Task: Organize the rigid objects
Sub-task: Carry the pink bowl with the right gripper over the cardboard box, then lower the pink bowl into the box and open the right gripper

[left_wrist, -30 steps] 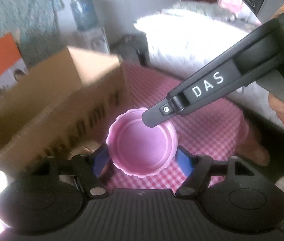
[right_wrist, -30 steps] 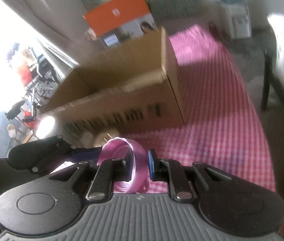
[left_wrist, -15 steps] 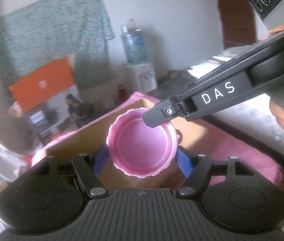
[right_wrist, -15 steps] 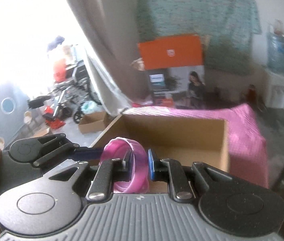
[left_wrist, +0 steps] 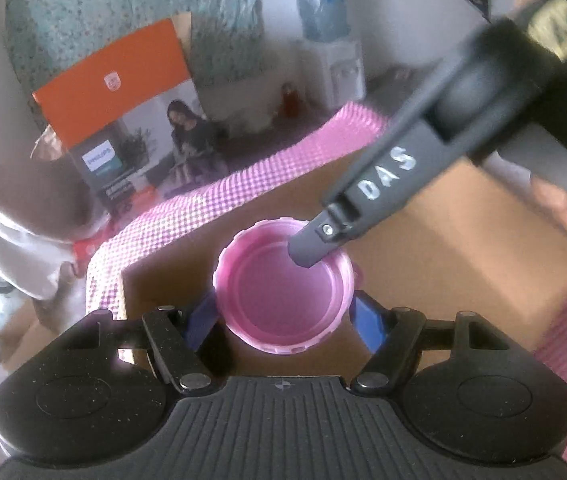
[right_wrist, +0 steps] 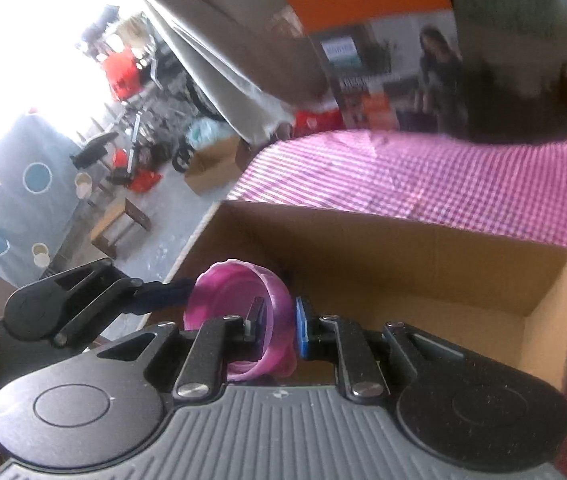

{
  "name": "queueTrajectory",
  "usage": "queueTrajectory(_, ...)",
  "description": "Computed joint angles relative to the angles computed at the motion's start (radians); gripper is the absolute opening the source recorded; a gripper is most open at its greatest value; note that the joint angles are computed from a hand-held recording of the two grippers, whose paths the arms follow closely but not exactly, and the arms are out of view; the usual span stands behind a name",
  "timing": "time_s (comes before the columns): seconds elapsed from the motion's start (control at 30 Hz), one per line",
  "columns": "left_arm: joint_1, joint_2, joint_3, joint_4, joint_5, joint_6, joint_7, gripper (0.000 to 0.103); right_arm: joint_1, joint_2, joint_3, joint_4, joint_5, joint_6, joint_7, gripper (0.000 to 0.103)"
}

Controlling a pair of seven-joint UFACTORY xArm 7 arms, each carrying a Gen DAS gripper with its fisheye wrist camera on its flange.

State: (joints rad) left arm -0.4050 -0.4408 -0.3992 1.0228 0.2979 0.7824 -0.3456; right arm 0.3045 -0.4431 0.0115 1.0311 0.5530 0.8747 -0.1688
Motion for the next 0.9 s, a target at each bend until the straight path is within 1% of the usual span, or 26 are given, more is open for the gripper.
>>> queueTrajectory(0.07,0.005,0.048,-0.001,0.026,-0.001,0.031,0.003,0.072,-0.003,0.048,-0.007,0.026,-0.003,0.023,-0.002,0.017)
queueTrajectory(0.23,-0.008,0.160,0.031,0.086,-0.018,0.101,0.004,0.072,-0.028,0.168,-0.004,0.088,0.013,0.059,-0.001,0.017)
queueTrajectory(0.43,-0.033,0.246,0.055,0.143,0.009,0.178,-0.032,0.073,-0.060,0.272,0.021,0.136,0.034,0.067,-0.002,0.017)
queueTrajectory(0.57,-0.050,0.282,0.069,0.165,0.033,0.214,-0.057,0.074,-0.074,0.304,0.038,0.138,0.053,0.053,-0.006,0.018)
queueTrajectory(0.63,-0.057,0.300,0.078,0.184,0.032,0.238,-0.067,0.076,-0.078,0.311,0.045,0.135,0.056,0.050,-0.002,0.019)
queueTrajectory(0.7,-0.064,0.297,0.085,0.186,0.033,0.235,-0.081,0.076,-0.079,0.310,0.050,0.126,0.059,0.038,-0.004,0.020)
queueTrajectory(0.8,-0.072,0.283,0.077,0.180,0.075,0.226,-0.113,0.080,-0.083,0.304,0.048,0.123,0.077,0.039,-0.011,0.021)
queueTrajectory(0.9,-0.079,0.255,0.070,0.168,0.090,0.220,-0.130,0.081,-0.086,0.277,0.043,0.111,0.091,0.034,-0.010,0.021)
